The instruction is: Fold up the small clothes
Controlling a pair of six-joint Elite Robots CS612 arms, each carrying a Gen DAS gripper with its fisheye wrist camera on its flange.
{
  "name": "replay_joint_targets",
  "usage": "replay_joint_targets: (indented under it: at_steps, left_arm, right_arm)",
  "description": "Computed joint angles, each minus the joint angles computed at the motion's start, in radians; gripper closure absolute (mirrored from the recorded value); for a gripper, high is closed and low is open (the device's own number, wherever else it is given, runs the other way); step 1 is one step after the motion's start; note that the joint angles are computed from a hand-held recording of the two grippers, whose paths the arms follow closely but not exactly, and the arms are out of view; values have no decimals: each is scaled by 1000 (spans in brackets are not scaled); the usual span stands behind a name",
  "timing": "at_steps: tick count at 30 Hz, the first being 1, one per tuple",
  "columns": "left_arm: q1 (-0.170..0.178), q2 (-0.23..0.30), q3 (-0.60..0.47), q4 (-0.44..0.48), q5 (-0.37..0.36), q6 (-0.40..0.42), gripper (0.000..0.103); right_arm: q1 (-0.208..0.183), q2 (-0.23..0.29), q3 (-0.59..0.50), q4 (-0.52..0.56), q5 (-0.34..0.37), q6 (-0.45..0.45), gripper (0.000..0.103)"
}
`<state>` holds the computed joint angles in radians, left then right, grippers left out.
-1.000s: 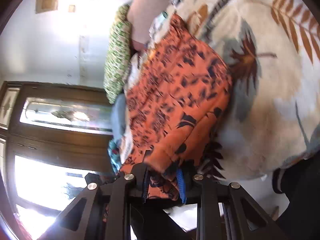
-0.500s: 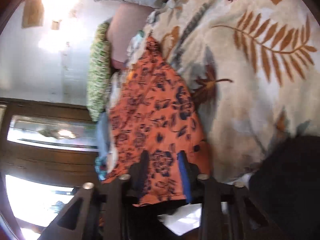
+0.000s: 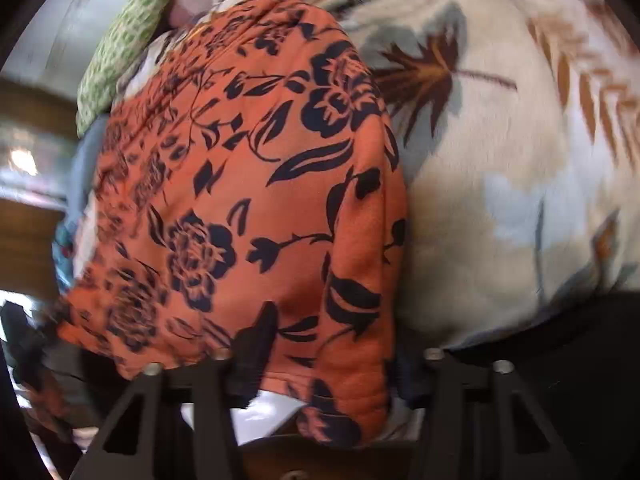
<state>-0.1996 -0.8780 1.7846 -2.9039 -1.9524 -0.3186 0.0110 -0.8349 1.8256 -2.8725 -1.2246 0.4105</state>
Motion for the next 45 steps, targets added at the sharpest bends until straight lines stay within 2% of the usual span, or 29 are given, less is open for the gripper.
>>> replay_joint_targets:
  at_steps: [1, 3, 7, 9, 13, 17, 24, 31, 35, 39, 42, 45]
  left_arm:
    - [-1, 3, -7, 24, 8, -2, 93]
    - [-3, 10, -15, 43, 17, -4, 93]
    - [-14, 10, -17, 60, 58, 22, 93]
    - [-14, 11, -15, 58, 57, 22, 93]
    - [-12, 9, -9, 42, 54, 20, 95]
    - [-14, 7, -6, 37, 49, 18, 97]
    - [13, 4, -28, -21, -80, -6, 97]
    - [48, 40, -147, -44, -204, -64, 97]
    - [63, 100, -279, 13, -234, -115, 97]
    - [64, 184, -442, 86, -218, -157, 97]
    - [60, 258, -580, 163, -195, -182, 97]
    - [57, 361, -768, 284, -171, -217, 97]
  right_arm:
    - [-11, -1, 10, -14, 24, 9, 85]
    - [-39, 0, 38, -47, 86, 30, 91]
    - [-74, 6, 70, -151, 245, 78, 93]
    - [-81, 24, 72, -248, 342, 130, 93]
    - [-92, 39, 62, -344, 444, 185, 93]
    - [-101, 37, 68, -471, 486, 261, 93]
    - [-120, 9, 59, -582, 502, 318, 93]
    - [-126, 43, -60, -641, 521, 377, 93]
    - [-125, 100, -173, -685, 501, 462, 93]
    - [-120, 176, -317, -660, 439, 535, 93]
    - [-121, 254, -447, -610, 379, 611, 93]
    - [-126, 349, -592, -574, 326, 694, 93]
